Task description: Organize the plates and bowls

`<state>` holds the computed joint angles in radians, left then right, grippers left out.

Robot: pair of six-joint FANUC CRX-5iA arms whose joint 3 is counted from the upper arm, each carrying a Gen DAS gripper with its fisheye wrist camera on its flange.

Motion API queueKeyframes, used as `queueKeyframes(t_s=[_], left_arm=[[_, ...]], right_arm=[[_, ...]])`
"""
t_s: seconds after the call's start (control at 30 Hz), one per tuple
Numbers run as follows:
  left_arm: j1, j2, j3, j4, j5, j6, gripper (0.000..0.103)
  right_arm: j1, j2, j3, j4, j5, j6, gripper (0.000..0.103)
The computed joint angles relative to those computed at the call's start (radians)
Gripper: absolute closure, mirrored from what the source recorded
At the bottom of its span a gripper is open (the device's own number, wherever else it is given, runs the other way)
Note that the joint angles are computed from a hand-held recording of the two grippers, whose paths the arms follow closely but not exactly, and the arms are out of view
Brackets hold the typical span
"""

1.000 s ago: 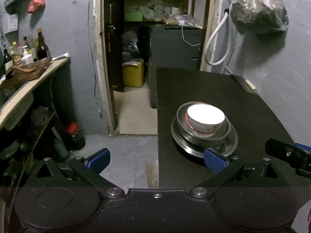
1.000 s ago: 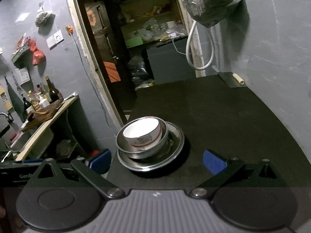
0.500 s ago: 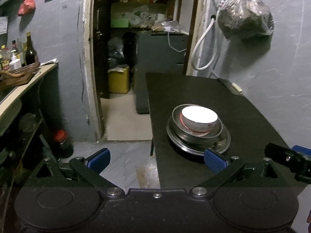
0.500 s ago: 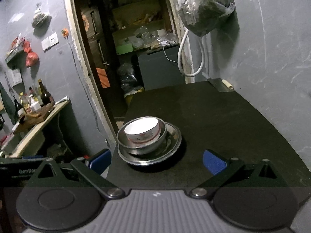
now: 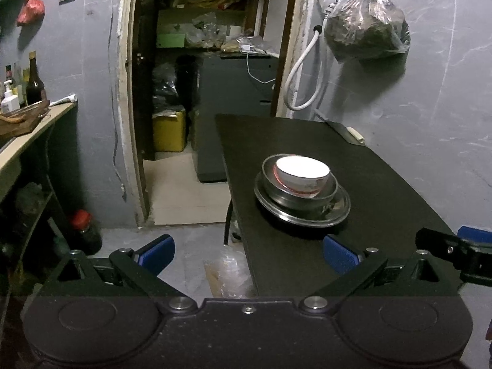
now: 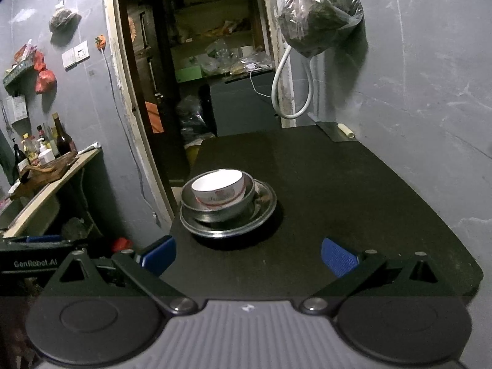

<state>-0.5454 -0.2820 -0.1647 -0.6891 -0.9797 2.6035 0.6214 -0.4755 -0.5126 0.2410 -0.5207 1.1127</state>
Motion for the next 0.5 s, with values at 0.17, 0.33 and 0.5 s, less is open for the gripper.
queueKeyframes(t_s=[0.17, 0.33, 0.5], left_arm=[[-0.004, -0.011, -0.013, 0.008, 0.006, -0.016, 0.001], [0.011, -0.011, -0.035, 0.051, 0.037, -0.043, 0.001], [0.015, -0.012, -0.049, 0.077, 0.049, -0.052, 0.001]], right_arm=[[0.007, -0.019, -0.02, 0.034, -0.015, -0.048, 0.0], [0.013, -0.027, -0.028, 0.043, -0.053, -0.059, 0.0], [0.011, -0.037, -0.037, 0.056, -0.084, -0.081, 0.0]])
